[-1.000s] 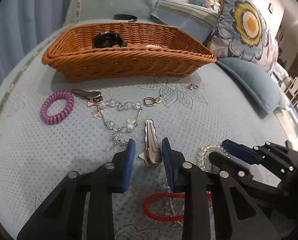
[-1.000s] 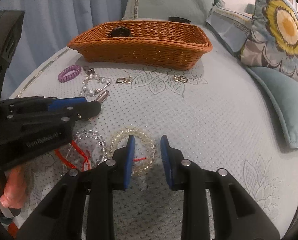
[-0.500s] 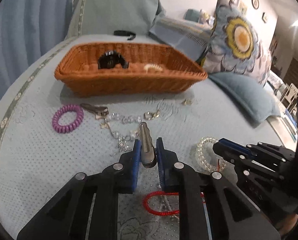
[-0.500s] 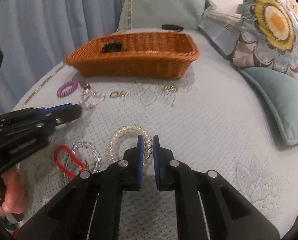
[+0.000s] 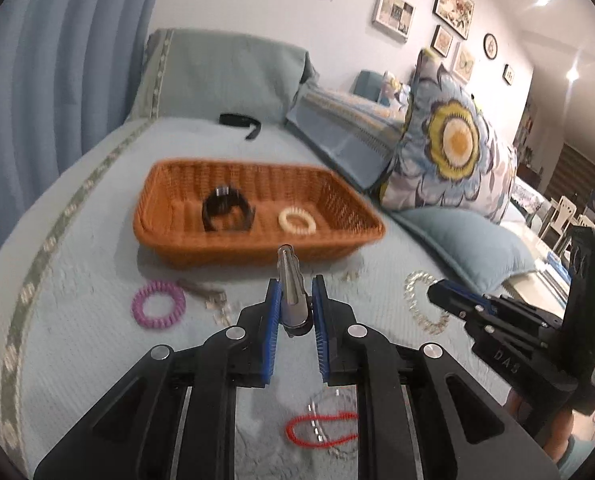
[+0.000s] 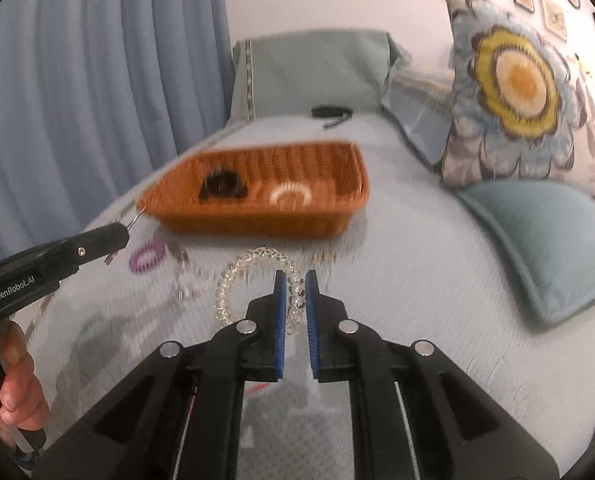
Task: Organize jewelry
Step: 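Lower the clip and bead bracelet into the basket and open both grippers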
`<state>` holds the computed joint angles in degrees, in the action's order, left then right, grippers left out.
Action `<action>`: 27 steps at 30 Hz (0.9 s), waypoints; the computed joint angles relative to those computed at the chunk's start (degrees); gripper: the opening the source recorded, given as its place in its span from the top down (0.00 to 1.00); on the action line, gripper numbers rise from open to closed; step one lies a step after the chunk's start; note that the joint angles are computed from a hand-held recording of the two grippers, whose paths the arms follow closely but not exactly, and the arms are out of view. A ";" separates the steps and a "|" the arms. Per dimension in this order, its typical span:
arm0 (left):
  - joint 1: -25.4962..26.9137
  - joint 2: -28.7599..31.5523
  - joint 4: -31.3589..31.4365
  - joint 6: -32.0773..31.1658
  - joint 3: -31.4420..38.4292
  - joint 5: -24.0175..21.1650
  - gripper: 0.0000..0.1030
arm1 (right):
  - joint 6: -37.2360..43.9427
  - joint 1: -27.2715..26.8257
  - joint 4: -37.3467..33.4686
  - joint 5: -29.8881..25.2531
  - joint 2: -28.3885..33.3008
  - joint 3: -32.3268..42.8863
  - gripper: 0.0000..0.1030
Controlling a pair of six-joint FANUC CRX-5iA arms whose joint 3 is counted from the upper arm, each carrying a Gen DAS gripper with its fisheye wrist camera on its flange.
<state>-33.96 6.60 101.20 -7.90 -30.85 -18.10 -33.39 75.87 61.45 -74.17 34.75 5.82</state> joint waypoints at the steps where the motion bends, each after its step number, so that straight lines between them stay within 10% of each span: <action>1: 0.15 0.27 -0.50 0.22 0.79 0.18 0.86 | 0.49 -0.76 0.74 0.19 -0.44 -0.04 0.93; 12: 3.50 9.89 -11.63 9.48 14.46 2.32 0.86 | 11.44 -10.96 -0.02 5.44 1.10 7.71 0.93; 20: 9.34 20.15 -41.22 38.19 27.83 -1.38 0.86 | 20.25 -16.34 -11.62 10.55 5.91 16.30 0.93; 27: 11.18 23.56 -53.18 49.68 33.86 -4.54 0.86 | 25.73 -18.00 -17.95 8.84 10.02 22.87 0.93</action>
